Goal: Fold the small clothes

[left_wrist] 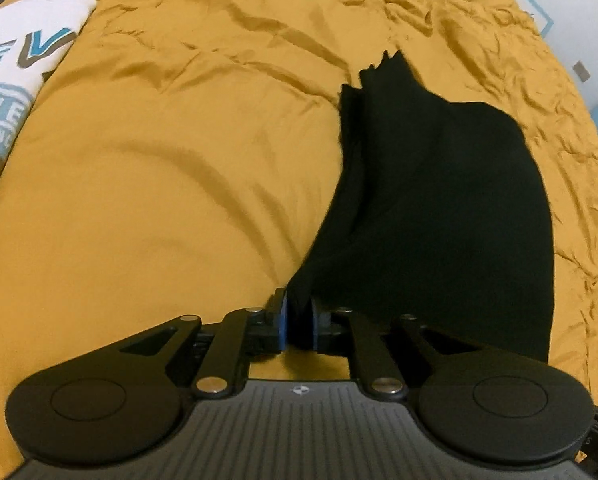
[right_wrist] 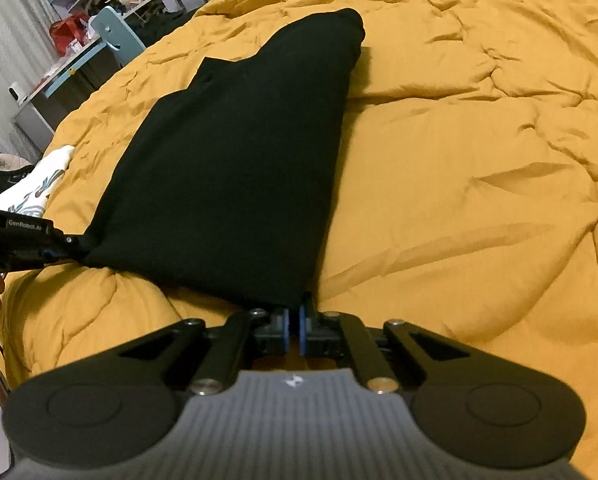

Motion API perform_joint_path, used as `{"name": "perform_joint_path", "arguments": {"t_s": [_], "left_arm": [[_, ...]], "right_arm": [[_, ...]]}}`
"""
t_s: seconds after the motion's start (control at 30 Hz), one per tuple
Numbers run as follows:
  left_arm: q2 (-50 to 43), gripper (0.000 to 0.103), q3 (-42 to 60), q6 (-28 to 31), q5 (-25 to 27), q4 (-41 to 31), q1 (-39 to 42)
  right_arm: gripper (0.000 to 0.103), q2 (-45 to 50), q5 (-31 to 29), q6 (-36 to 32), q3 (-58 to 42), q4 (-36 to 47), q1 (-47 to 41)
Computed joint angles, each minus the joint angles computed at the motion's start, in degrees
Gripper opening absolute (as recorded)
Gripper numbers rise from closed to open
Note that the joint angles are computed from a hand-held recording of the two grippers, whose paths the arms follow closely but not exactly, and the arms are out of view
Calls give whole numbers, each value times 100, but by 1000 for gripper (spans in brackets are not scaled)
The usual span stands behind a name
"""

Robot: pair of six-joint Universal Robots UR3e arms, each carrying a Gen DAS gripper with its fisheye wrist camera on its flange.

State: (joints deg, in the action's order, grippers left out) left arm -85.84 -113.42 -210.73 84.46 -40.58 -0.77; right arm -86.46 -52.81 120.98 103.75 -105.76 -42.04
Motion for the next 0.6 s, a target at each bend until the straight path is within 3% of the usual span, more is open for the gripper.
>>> {"name": "perform_joint_path", "arguments": {"t_s": [0.2, 0.33, 0.43, 0.5, 0.57, 0.6], "left_arm": [[352, 25, 331, 183, -169, -928, 174], [459, 38, 841, 557, -18, -1626, 223], [392, 38, 1303, 664, 361, -1942, 190], [299, 39, 1466, 760, 450, -1808, 239], [261, 50, 1423, 874, 215, -1409, 401], [248, 62, 1296, 909, -10, -1042, 511]], "right_arm": [[0, 28, -47, -302, -441, 627, -105], [0, -13, -102, -511, -707, 972, -299], [0, 105, -3, -390, -966, 1033, -495], [0, 252, 154, -284, -1201, 1090, -557], [1, 461, 414, -143, -1473, 1138, -577], [3, 576, 505, -28, -1599, 1123, -552]]}}
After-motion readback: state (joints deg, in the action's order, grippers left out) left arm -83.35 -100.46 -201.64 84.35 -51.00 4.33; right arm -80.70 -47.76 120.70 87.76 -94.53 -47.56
